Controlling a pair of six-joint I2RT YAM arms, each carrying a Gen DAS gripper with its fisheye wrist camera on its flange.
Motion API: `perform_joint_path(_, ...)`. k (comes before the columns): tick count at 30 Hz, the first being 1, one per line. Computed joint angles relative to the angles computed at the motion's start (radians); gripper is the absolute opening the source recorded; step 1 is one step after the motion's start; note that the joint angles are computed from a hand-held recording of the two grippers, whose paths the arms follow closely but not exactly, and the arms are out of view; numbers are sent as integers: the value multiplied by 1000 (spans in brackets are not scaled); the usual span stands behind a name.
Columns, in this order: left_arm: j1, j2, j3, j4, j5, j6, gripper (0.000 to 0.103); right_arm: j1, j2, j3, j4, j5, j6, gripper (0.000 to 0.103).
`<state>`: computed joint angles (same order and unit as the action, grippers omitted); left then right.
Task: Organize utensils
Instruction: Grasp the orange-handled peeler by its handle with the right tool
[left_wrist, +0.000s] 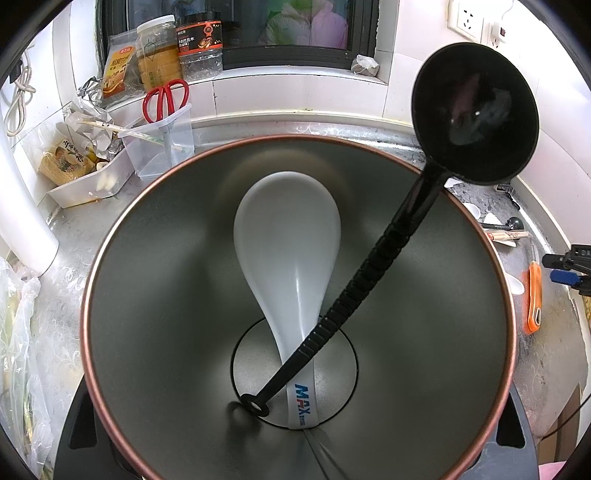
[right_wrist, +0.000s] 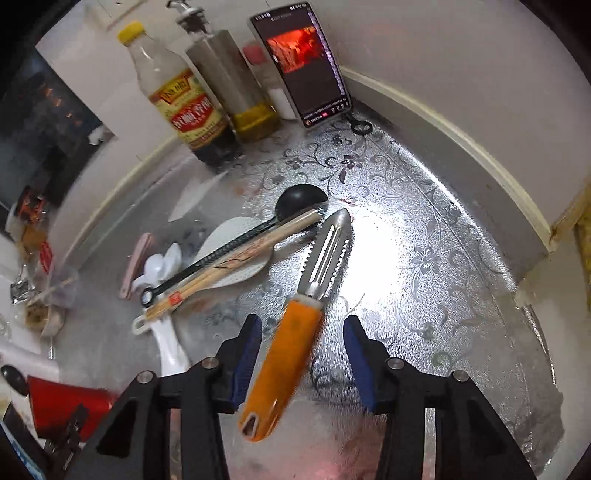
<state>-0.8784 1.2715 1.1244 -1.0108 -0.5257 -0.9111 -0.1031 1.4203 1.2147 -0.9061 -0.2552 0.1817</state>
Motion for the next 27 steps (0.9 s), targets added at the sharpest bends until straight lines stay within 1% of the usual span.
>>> perform_joint_path(3,-1,0,0,-1,0,-1,90,45,49,19,19,86,16,50)
perform_joint_path(8,-2,-1,-2,1,-1,-1,90,109,108,50,17,209,29,50)
perform_joint_path(9,-2,-1,-3,2,-1,-1,89,115,114,50,19,217,34,48)
perform_joint_path(10,-2,-2,-4,2,0,-1,89,116,119,51,18,220,34,48)
perform_joint_path(14,-1,-2,-4,3,0,0,90,145,117,38,29,284,15,47)
perform_joint_path(18,1,-6,-6,4,2,2,90,152,107,29,28,312,12,47)
perform_joint_path(20,2,-7,-7,5,3,2,90,151,100,21,34,323,6,45)
perform_joint_path(22,1,-4,-5,5,2,1,90,144,92,10,43,318,3,41)
perform_joint_path(27,1,-4,-5,4,2,1,90,116,67,-16,48,292,-7,37)
